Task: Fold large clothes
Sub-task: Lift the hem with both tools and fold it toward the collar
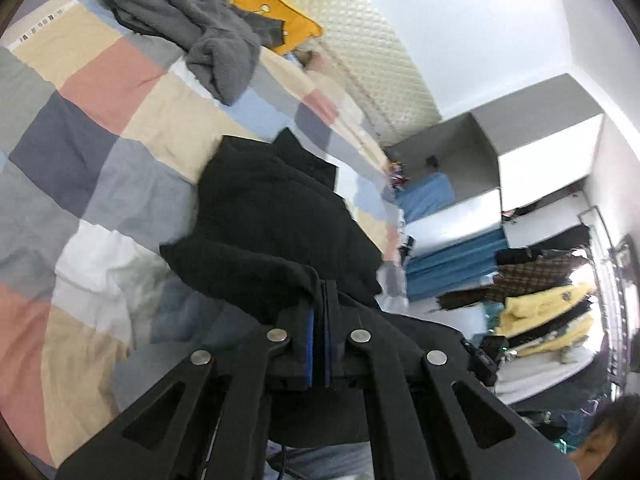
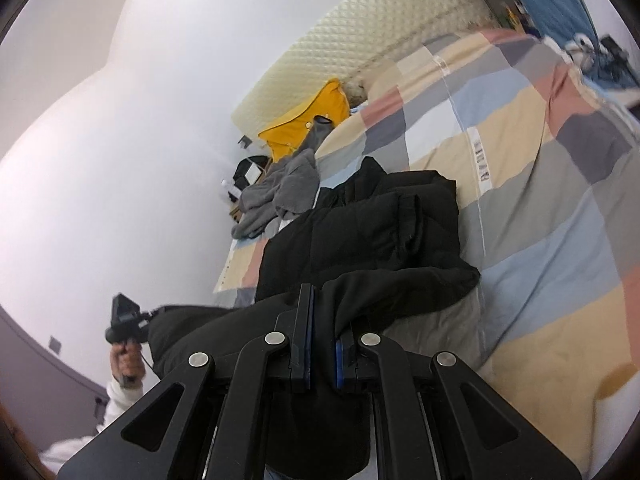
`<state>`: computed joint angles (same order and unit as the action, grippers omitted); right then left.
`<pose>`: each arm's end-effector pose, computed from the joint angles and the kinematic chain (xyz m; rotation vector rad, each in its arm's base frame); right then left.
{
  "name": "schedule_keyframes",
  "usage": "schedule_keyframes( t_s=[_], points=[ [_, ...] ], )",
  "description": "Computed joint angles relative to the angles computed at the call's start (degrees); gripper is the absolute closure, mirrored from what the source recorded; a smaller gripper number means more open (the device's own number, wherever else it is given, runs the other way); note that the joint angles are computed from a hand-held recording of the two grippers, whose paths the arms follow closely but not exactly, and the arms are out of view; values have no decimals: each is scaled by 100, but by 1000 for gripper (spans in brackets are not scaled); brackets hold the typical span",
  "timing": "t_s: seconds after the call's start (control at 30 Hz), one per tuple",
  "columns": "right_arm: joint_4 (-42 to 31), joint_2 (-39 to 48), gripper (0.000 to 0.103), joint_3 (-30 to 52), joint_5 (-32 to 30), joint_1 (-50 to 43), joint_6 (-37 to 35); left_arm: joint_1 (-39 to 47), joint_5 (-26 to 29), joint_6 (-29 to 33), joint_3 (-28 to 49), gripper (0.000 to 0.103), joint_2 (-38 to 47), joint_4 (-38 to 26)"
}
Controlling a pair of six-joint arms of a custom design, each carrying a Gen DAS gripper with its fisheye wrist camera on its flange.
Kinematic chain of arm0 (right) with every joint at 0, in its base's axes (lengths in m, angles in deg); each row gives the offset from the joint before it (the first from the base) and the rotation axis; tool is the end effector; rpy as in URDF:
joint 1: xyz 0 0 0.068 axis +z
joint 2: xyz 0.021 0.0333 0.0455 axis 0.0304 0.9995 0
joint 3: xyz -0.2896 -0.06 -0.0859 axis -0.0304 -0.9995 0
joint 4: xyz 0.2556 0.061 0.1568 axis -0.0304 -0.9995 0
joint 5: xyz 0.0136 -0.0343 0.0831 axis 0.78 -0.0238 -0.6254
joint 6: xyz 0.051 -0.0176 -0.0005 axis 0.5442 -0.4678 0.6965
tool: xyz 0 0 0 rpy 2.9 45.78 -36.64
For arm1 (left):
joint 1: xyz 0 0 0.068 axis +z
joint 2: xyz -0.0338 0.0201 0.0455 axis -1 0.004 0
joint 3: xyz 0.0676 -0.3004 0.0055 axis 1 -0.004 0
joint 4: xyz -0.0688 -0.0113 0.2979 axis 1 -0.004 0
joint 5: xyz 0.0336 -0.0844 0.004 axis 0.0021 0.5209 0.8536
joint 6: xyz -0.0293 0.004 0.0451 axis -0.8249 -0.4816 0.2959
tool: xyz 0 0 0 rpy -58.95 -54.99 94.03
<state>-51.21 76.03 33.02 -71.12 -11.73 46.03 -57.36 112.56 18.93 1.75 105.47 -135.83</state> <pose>0.2319 -0.0299 0.2458 0.2496 2.2185 0.9440 0.3503 0.1869 0.2485 -0.2055 2.4237 -1.1816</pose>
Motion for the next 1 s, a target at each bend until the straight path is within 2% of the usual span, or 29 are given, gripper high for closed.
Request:
schedule_keyframes(
  t_s=[0.1,0.27,0.37,0.5,0.57,0.77,1.0],
  points=[
    [194,415,97,213,7,-58,259,-156,-86,-440,179,101,42,386],
    [1056,1363,97,830,118,-27,966,-367,-139,-1327,718,101,308,913],
    [1518,2222,97,1429,375,117,1367,-651,-507,-2182,1098,101,507,1567],
    [1872,3262,97,2139,597,214,1778,-1010,-1207,-2697,1702,101,914,1954],
    [2111,3692,97,2362,588,220,2035,-1130,-1511,-2817,1918,101,1090,1997],
    [2167,4879,97,3227,816,284,2413,-1590,-2574,-3101,2897,101,1784,1913],
    [1623,6153,97,4426,1185,391,2512,-2108,-3722,-3329,4274,101,2789,1530]
  ],
)
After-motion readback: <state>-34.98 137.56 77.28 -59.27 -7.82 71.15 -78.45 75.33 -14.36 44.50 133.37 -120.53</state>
